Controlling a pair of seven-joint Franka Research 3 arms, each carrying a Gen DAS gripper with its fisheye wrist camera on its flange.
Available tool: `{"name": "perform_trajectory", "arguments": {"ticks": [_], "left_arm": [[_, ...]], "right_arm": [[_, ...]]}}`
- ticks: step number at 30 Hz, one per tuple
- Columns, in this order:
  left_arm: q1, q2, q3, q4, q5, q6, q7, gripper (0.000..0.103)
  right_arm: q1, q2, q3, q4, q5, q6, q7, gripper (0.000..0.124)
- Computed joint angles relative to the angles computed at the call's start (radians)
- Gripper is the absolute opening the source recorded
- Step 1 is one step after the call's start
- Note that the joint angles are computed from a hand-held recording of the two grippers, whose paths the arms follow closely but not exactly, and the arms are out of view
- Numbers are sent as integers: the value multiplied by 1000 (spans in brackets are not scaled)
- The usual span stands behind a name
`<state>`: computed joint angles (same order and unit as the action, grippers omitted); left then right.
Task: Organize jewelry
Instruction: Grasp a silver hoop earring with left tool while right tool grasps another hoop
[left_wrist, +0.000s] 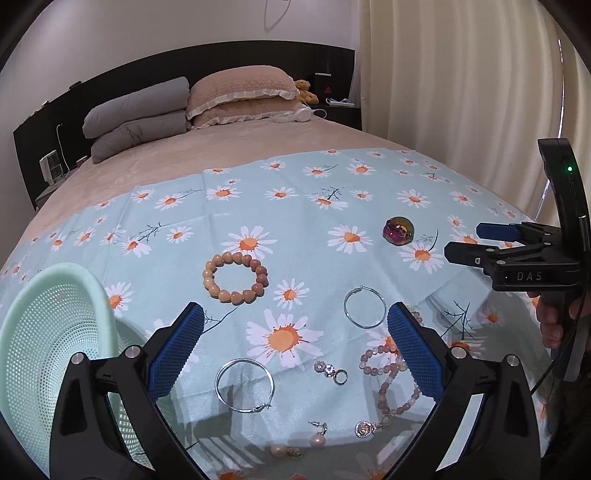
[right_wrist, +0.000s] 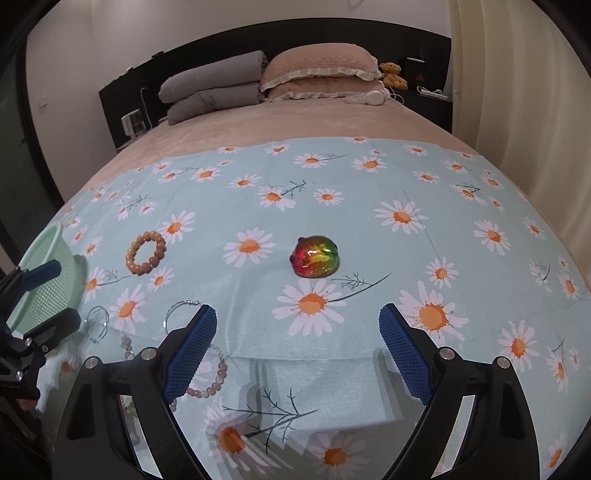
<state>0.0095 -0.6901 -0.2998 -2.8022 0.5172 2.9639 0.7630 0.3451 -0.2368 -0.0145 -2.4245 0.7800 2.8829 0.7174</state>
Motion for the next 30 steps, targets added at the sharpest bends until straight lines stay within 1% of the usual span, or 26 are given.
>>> {"name": "perform_trajectory", "arguments": {"ticks": [4, 5, 7, 8, 11, 14, 16, 18, 19, 20, 22, 23, 24, 25, 26, 27, 28, 29, 30], "left_arm": [[-4, -2, 8, -30, 2, 24, 5, 97], [13, -10, -13, -40, 12, 28, -2, 97], [49, -29, -66, -48, 41, 10, -18, 97], [48, -35, -70, -53, 49, 12, -21, 97], [28, -29, -58, -58, 61, 18, -7, 97], [8, -21, -40, -67, 60, 52, 5, 97], [12, -5, -41, -61, 51, 42, 6, 97], [3, 16, -20, -57, 35, 28, 12, 96], [-8, 23, 0, -60, 23, 28, 17, 93], [-17, 30, 18, -61, 9, 29, 20, 91], [-18, 41, 38, -62, -13, 18, 23, 89], [-22, 51, 48, -57, -27, -1, 26, 87], [-27, 66, 55, -47, -39, -28, 31, 81], [-49, 83, 84, -42, -58, -37, 50, 73], [-63, 89, 107, -48, -75, -29, 62, 71], [-59, 90, 106, -48, -83, -34, 61, 67], [-45, 89, 89, -46, -79, -42, 57, 61], [-47, 89, 90, -48, -78, -40, 65, 59], [-43, 87, 84, -48, -77, -43, 66, 52]], "right_arm": [[35, 23, -10, 17, 60, -45, -88, 85], [40, 26, -5, 21, 72, -57, -109, 85], [45, 36, 14, 25, 80, -56, -134, 84], [45, 42, 26, 25, 71, -48, -136, 83], [49, 61, 42, 38, 61, -65, -148, 75], [53, 68, 49, 40, 65, -73, -174, 71], [50, 77, 51, 50, 62, -93, -187, 66], [39, 93, 61, 63, 31, -105, -153, 57], [34, 102, 62, 73, 19, -122, -140, 51], [29, 112, 66, 80, 1, -136, -124, 48], [23, 124, 80, 79, -36, -116, -99, 45], [20, 128, 86, 77, -61, -103, -79, 43], [19, 130, 87, 79, -71, -104, -67, 36], [18, 133, 86, 83, -74, -110, -63, 22], [15, 134, 88, 84, -90, -114, -51, 15], [14, 133, 91, 81, -108, -110, -42, 8], [15, 131, 92, 76, -118, -105, -44, 7], [17, 128, 94, 71, -128, -98, -42, 3], [18, 124, 96, 64, -135, -86, -40, 3]]}}
